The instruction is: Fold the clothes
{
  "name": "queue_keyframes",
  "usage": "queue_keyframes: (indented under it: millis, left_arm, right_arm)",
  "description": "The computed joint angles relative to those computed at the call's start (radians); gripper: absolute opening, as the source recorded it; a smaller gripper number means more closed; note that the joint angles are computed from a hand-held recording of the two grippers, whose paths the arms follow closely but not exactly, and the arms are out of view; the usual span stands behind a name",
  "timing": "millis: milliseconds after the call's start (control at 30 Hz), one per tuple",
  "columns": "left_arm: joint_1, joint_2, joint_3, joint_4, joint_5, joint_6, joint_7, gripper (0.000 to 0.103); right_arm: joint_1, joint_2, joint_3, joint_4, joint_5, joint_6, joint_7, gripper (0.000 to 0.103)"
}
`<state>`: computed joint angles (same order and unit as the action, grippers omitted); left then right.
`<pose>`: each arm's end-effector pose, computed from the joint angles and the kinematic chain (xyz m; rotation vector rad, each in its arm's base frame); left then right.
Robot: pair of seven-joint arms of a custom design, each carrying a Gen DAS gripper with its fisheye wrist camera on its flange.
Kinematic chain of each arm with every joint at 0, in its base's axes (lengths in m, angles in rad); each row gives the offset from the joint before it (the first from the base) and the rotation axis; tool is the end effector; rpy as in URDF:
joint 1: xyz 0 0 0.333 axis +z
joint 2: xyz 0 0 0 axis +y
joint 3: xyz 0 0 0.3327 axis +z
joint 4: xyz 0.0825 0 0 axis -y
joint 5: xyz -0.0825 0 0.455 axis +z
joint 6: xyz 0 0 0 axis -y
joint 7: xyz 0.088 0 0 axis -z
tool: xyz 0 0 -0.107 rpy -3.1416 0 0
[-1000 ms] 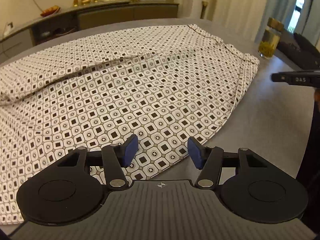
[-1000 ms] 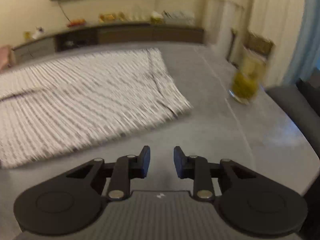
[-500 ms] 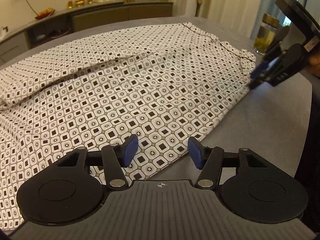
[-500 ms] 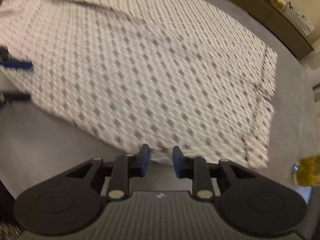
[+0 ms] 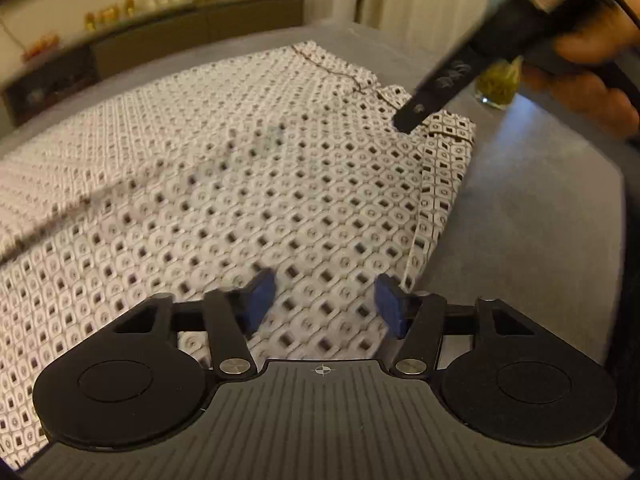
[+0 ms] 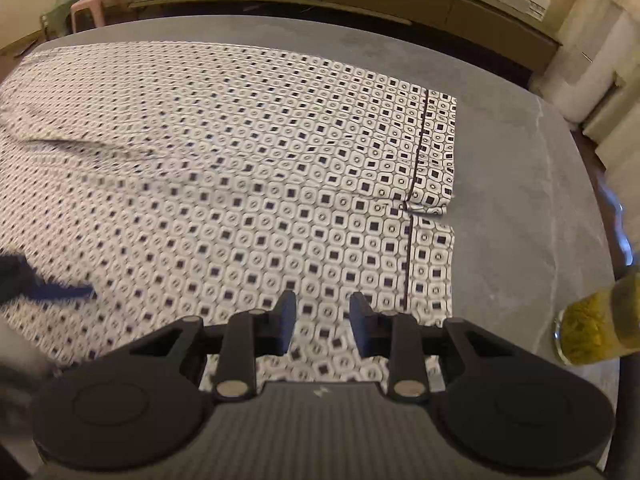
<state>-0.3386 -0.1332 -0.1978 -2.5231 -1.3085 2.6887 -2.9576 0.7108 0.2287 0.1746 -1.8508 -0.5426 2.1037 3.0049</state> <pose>0.4522 -0.2307 0.3045 -0.5765 2.7632 -1.0581 0.4579 0.5129 0.3912 -1.7437 2.3174 -0.5738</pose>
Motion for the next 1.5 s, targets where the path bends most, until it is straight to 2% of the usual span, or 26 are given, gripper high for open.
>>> queue_keyframes:
  millis: [33,100,267,333,467,567,667,767,833,900,967,1000,1100,1133,1167,1267,1333,1400,1433,1467,1500]
  left_arm:
    - [-0.017,-0.012,0.01,-0.01,0.005,-0.029,-0.009,0.054]
    - [-0.008,-0.039,0.008,-0.028,0.023,-0.134,-0.015,0.05]
    - [-0.013,-0.09,0.035,-0.083,0.056,-0.283,0.098,0.052]
    - [0.006,-0.082,0.052,-0.067,0.1,-0.356,0.047,0.051]
    - [0.066,-0.06,0.09,-0.016,0.104,-0.477,-0.051,0.052]
    - [0.117,-0.055,0.106,0.014,0.089,-0.497,-0.12,0.052]
    - [0.166,-0.062,0.118,0.029,0.068,-0.416,-0.162,0.052]
    - [0.23,-0.038,0.152,0.073,0.051,-0.3,-0.141,0.052]
    - [0.28,0.013,0.175,0.132,0.035,-0.208,-0.124,0.053]
    - [0.337,0.115,0.189,0.236,0.052,-0.096,-0.163,0.054]
    - [0.386,0.256,0.195,0.371,0.121,0.039,-0.277,0.052]
    - [0.402,0.331,0.208,0.444,0.187,0.089,-0.384,0.051]
    - [0.423,0.49,0.281,0.594,0.349,0.139,-0.704,0.047]
    - [0.448,0.501,0.273,0.601,0.342,0.152,-0.729,0.049]
    - [0.483,0.498,0.25,0.595,0.299,0.166,-0.708,0.049]
    - [0.543,0.443,0.174,0.5,0.218,0.272,-0.596,0.049]
    - [0.588,0.403,0.109,0.44,0.162,0.326,-0.463,0.05]
    - [0.656,0.385,0.04,0.44,0.042,0.318,-0.333,0.048]
    - [0.685,0.383,0.009,0.467,-0.109,0.313,-0.189,0.046]
    - [0.709,0.376,-0.012,0.488,-0.193,0.297,-0.111,0.047]
    - [0.699,0.385,-0.001,0.515,-0.206,0.273,-0.098,0.049]
  right_arm:
    - [-0.003,-0.002,0.0,-0.012,0.006,0.009,-0.002,0.029]
    - [-0.008,-0.012,0.004,-0.039,0.024,0.029,-0.016,0.029]
    - [-0.003,-0.072,0.034,-0.117,0.088,-0.003,-0.062,0.029]
    - [0.004,-0.103,0.056,-0.149,0.126,-0.027,-0.105,0.03]
    - [0.031,-0.148,0.099,-0.183,0.2,-0.091,-0.177,0.031]
    - [0.055,-0.173,0.112,-0.185,0.117,-0.105,-0.058,0.031]
    - [0.06,-0.15,0.106,-0.167,-0.028,-0.015,0.116,0.032]
    - [0.065,-0.042,0.08,-0.088,-0.109,0.061,0.183,0.032]
    - [0.079,0.011,0.054,-0.05,-0.146,0.095,0.218,0.032]
    - [0.092,0.029,0.034,-0.05,-0.166,0.11,0.246,0.034]
    - [0.099,0.018,0.025,-0.063,-0.157,0.095,0.262,0.035]
    - [0.101,0.012,0.026,-0.065,-0.144,0.069,0.268,0.035]
    - [0.104,-0.013,0.032,-0.085,-0.112,-0.005,0.263,0.041]
    - [0.102,-0.027,0.035,-0.102,-0.105,-0.023,0.266,0.041]
    - [0.1,-0.034,0.038,-0.108,-0.098,-0.043,0.27,0.042]
    - [0.093,-0.044,0.046,-0.116,-0.078,-0.108,0.284,0.048]
    - [0.086,-0.05,0.049,-0.12,-0.061,-0.138,0.294,0.049]
    - [0.081,-0.024,0.053,-0.076,-0.032,-0.199,0.272,0.046]
    - [0.083,0.004,0.052,-0.032,-0.022,-0.248,0.254,0.034]
    - [0.087,0.019,0.047,-0.007,-0.04,-0.248,0.259,0.032]
    - [0.091,0.03,0.04,0.01,-0.066,-0.229,0.271,0.032]
